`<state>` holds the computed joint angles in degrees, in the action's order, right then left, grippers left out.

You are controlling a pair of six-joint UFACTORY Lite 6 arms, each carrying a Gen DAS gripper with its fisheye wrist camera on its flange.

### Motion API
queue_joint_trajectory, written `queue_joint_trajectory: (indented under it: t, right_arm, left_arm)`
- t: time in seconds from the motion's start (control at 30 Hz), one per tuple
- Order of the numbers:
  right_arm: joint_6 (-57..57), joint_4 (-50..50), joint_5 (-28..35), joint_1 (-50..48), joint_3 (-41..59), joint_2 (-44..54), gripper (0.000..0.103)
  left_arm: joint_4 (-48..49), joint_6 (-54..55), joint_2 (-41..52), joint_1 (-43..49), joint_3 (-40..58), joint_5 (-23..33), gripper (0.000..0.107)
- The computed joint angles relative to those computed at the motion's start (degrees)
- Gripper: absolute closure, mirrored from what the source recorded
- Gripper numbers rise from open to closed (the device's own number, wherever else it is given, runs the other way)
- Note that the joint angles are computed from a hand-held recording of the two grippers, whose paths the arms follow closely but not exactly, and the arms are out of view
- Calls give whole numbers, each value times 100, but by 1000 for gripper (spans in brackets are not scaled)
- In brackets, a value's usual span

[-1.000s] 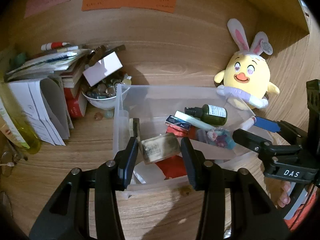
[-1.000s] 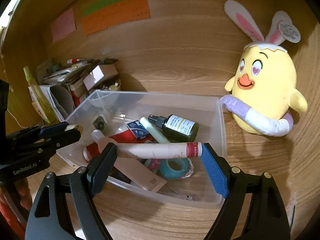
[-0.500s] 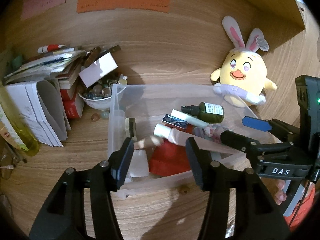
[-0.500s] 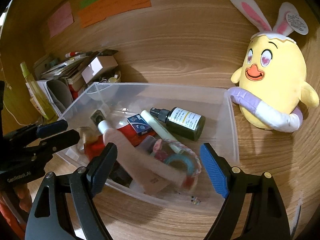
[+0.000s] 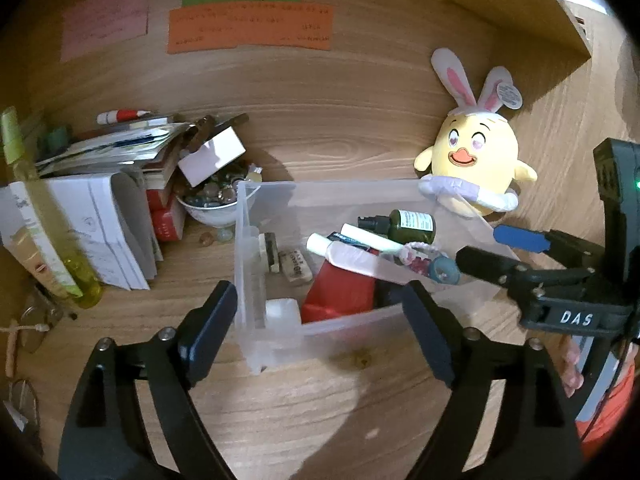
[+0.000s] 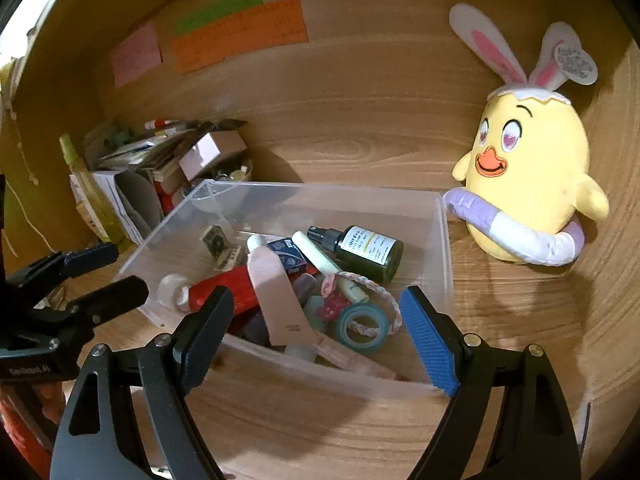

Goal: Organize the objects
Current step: 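Open both grippers and withdraw from the bin, then grasp the small brown bead with the right gripper while the left grasps the white pen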

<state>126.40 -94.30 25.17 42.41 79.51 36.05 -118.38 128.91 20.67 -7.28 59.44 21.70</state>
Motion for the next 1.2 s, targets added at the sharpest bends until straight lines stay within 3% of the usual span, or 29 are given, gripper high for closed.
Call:
queue_joint_trajectory:
  t: [0.3,0.63,0.83,0.97,1.1,1.2]
  right_arm:
    - [555,-300,128,362,-525,-364,20]
    - [249,179,134,896,-45,305,21]
    - [-1872,1960,-343,795,1513,1508,46]
    - [-3467,3398,-284,726,2605,2230,57]
    - [-4311,4236,-146,687,3311,2711,78]
    - [-4457,4459,-133,664,3463,2847,78]
  left_arm:
    - [-383,648,-720,236,-1058,183,12]
    - [-538,1307,-902,797,-1891,391,12]
    - [-453,1509,-802,1151,-2135,579,12]
    - [-393,1626,-724,1348,-2242,723,12]
    - [-175,1591,-706,1511,-2325,824,12]
    - [43,1539,-756,1597,-2416,917,12]
